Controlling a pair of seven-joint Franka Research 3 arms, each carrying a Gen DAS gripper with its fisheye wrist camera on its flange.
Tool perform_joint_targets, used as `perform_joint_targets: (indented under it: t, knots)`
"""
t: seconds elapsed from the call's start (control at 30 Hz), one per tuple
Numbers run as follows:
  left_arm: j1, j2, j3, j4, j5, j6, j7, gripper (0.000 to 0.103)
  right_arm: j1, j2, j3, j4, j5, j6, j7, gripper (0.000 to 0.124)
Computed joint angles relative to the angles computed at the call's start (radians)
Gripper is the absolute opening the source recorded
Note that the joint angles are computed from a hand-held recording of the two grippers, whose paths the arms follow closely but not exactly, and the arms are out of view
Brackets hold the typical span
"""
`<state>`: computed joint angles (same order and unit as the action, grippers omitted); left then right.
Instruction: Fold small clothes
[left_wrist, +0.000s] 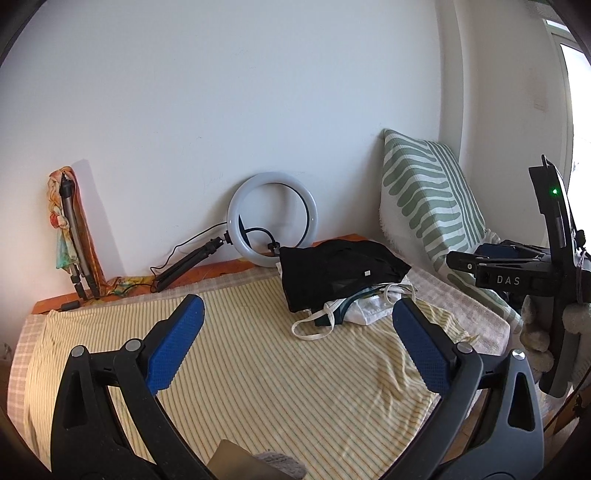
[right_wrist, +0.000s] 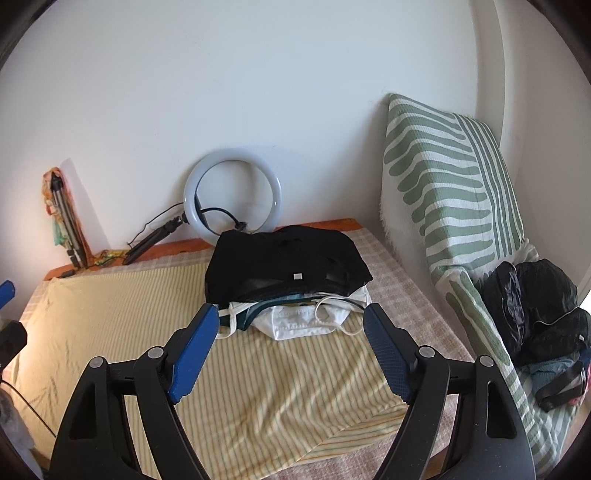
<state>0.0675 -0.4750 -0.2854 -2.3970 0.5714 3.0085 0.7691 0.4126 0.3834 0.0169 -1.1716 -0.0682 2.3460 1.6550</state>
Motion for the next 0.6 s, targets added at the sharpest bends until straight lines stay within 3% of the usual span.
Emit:
perform_joint_targets:
  t: [0.6]
  knots:
    - [0.004,-0.027,0.007,-0.038,-0.003,0.008,0.025,0.103,0.024,-0.029,0.007,-0.053,-0.031,0.021,0.039,0.081]
